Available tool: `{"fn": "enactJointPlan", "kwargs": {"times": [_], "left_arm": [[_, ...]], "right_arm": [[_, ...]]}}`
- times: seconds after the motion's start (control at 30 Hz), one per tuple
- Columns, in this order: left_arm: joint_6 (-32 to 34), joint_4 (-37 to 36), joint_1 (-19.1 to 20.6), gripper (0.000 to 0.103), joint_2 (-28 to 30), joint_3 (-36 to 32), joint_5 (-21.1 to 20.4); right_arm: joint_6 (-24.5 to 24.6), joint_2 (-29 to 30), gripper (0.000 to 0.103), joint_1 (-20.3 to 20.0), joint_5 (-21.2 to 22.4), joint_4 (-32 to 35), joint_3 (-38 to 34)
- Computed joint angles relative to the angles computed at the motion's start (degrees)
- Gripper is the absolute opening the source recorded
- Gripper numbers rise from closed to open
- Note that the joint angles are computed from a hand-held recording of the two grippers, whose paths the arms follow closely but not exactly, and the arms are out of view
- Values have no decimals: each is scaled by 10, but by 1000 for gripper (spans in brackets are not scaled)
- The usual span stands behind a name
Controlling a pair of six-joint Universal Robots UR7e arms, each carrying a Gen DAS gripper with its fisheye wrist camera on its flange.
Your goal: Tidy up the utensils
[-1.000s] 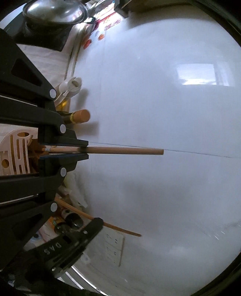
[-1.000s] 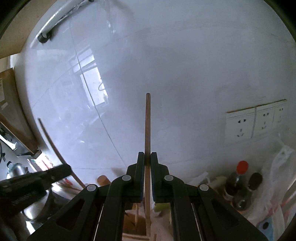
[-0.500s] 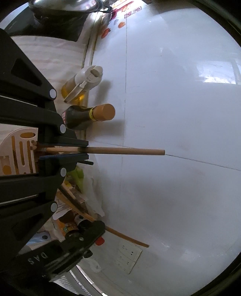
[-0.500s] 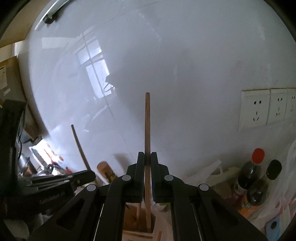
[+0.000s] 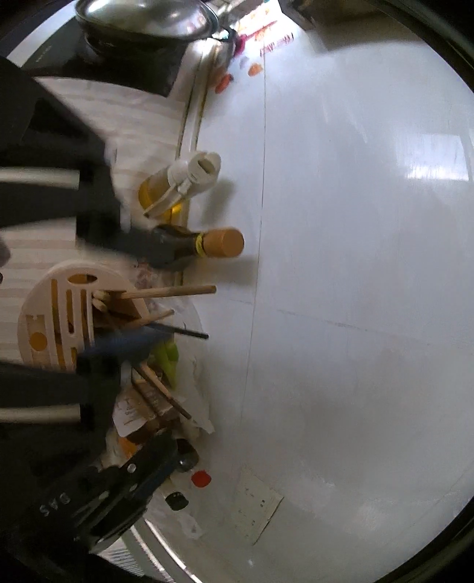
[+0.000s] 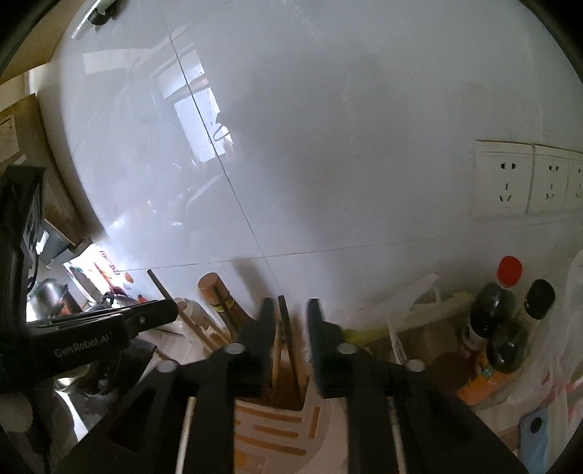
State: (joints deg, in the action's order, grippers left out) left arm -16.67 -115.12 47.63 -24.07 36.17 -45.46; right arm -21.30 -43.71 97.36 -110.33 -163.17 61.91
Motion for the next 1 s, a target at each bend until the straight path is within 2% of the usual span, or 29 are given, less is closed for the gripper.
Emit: {"fn": "enactJointPlan", "kwargs": {"times": [0.03,0.1,0.17,0.2,0.27,0.37,0.43,0.63,0.7,1.0], "left_arm": [[2,-21,-2,68,-10,22,9],[4,-47,-7,75,-28,58,26],[-1,-55,-10,88,-41,83,38],[0,-65,-13,92,-50,101,45],[9,-93,-17,102,-66,138,62],[13,-124,-26,103,-89,194,91],[9,-134,-32,103,-100,224,111],[-32,-142,-47,103,-132,297,137],[-40,-144,-53,103,-138,312,150],[-60,-168,-82,103,-192,391,162]], "right_arm": [[0,-4,33,1,-3,-1,5],[-2,-14,39,4,-11,-10,22],[-2,-27,55,7,-21,-16,40],[-3,-30,58,9,-29,-20,46],[-12,-39,76,15,-59,-37,66],[-30,-45,97,25,-125,-68,92],[-35,-50,102,30,-163,-82,109],[-75,-49,103,39,-242,-128,134],[-80,-54,103,41,-249,-134,141],[-101,-94,103,63,-264,-181,200]]}}
